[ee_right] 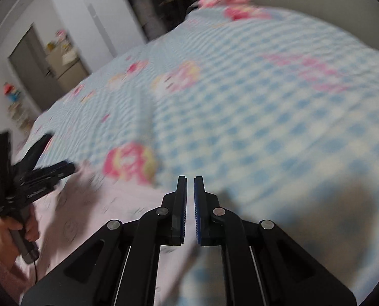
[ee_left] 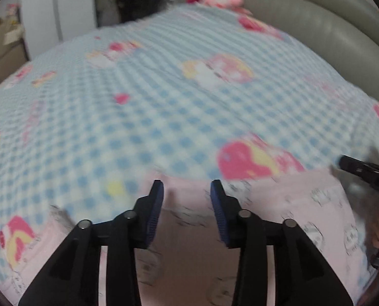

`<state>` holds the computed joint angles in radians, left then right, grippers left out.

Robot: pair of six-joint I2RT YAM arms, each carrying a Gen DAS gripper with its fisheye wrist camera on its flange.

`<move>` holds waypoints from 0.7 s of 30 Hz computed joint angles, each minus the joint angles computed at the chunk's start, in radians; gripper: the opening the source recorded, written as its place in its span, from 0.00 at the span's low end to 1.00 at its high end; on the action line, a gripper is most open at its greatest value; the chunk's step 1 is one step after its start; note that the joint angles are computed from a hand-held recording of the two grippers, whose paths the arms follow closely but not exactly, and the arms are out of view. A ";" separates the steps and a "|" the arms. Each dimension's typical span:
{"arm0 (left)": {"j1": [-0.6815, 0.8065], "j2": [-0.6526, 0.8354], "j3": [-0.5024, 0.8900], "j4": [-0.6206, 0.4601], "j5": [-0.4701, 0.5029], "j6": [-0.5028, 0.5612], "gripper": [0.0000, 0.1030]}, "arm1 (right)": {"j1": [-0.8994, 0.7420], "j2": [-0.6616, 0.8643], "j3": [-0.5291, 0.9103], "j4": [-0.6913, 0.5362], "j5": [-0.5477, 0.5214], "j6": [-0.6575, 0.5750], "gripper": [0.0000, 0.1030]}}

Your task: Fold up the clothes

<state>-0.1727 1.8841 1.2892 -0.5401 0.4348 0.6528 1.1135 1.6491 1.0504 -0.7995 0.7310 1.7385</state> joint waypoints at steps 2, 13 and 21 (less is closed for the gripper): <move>-0.050 0.048 0.016 -0.037 -0.124 0.022 0.41 | -0.037 0.057 0.035 0.054 -0.103 -0.111 0.07; 0.117 -0.263 -0.080 -0.305 0.112 0.041 0.56 | 0.088 0.192 0.354 -0.345 -0.027 0.028 0.24; 0.518 -0.599 -0.409 -0.465 0.086 0.429 0.56 | 0.248 0.477 0.752 -0.417 -0.061 0.103 0.25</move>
